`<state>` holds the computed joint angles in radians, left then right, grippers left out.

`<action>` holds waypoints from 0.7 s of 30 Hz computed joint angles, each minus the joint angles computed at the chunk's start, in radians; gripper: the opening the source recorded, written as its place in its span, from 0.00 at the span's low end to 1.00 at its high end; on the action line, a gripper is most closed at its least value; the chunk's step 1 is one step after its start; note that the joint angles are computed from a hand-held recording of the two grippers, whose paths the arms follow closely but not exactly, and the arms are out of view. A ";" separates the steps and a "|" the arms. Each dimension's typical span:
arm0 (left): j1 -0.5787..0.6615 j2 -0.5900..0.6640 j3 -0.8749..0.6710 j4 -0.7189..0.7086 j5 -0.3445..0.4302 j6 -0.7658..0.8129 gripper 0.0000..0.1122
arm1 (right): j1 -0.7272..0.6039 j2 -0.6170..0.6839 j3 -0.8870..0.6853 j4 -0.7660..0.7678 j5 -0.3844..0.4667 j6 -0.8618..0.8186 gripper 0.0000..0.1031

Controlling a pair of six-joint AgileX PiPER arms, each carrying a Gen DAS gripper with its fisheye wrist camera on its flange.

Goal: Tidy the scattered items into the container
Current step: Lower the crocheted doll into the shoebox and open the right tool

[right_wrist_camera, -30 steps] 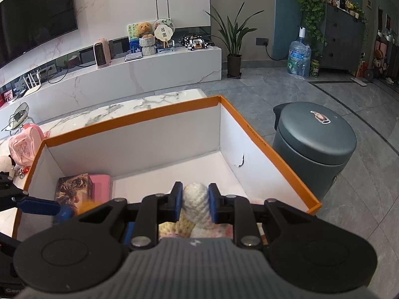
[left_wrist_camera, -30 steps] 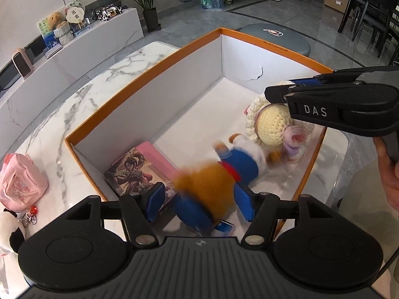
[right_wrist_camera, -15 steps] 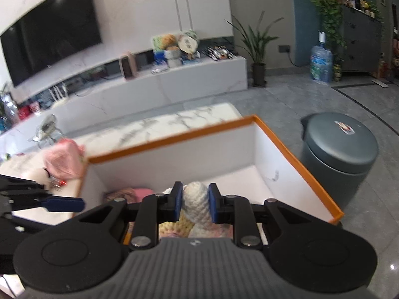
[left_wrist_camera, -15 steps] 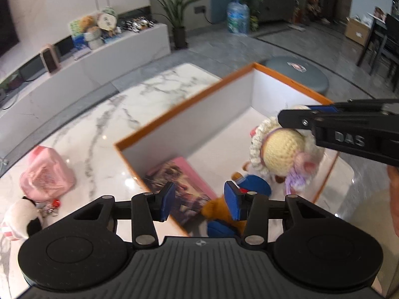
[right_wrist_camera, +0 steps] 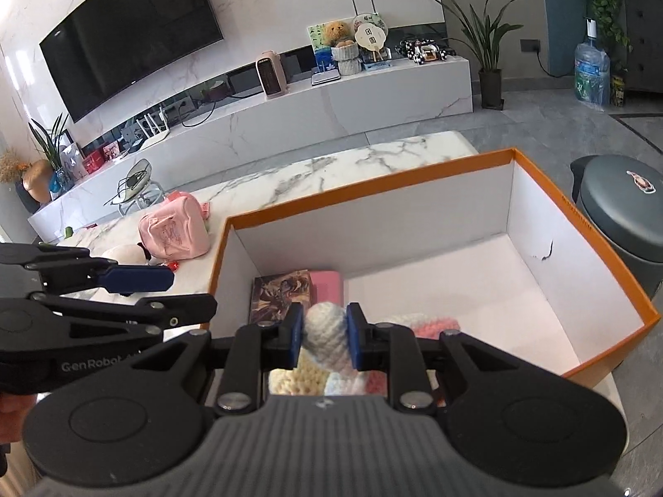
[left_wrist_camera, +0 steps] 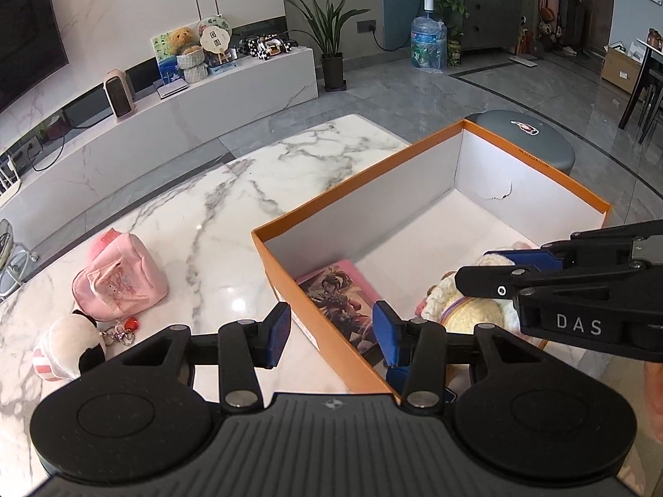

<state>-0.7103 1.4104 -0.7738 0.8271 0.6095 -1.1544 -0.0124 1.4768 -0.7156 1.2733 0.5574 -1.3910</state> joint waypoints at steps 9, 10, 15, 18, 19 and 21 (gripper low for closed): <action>-0.027 -0.022 0.016 0.026 0.019 -0.025 0.46 | -0.075 0.046 -0.018 0.008 0.181 0.083 0.24; -0.028 -0.029 0.019 0.027 0.025 -0.026 0.46 | -0.081 0.043 -0.018 0.007 0.190 0.100 0.23; -0.030 -0.050 0.022 0.032 0.046 -0.039 0.46 | -0.132 0.060 -0.040 0.019 0.290 0.168 0.23; -0.039 -0.050 0.022 0.026 0.046 -0.032 0.46 | -0.112 0.061 -0.032 0.017 0.271 0.178 0.23; -0.042 -0.050 0.023 0.023 0.045 -0.029 0.46 | -0.096 0.066 -0.027 0.011 0.251 0.180 0.23; -0.049 -0.050 0.024 0.020 0.048 -0.025 0.45 | -0.094 0.088 -0.017 0.030 0.265 0.153 0.23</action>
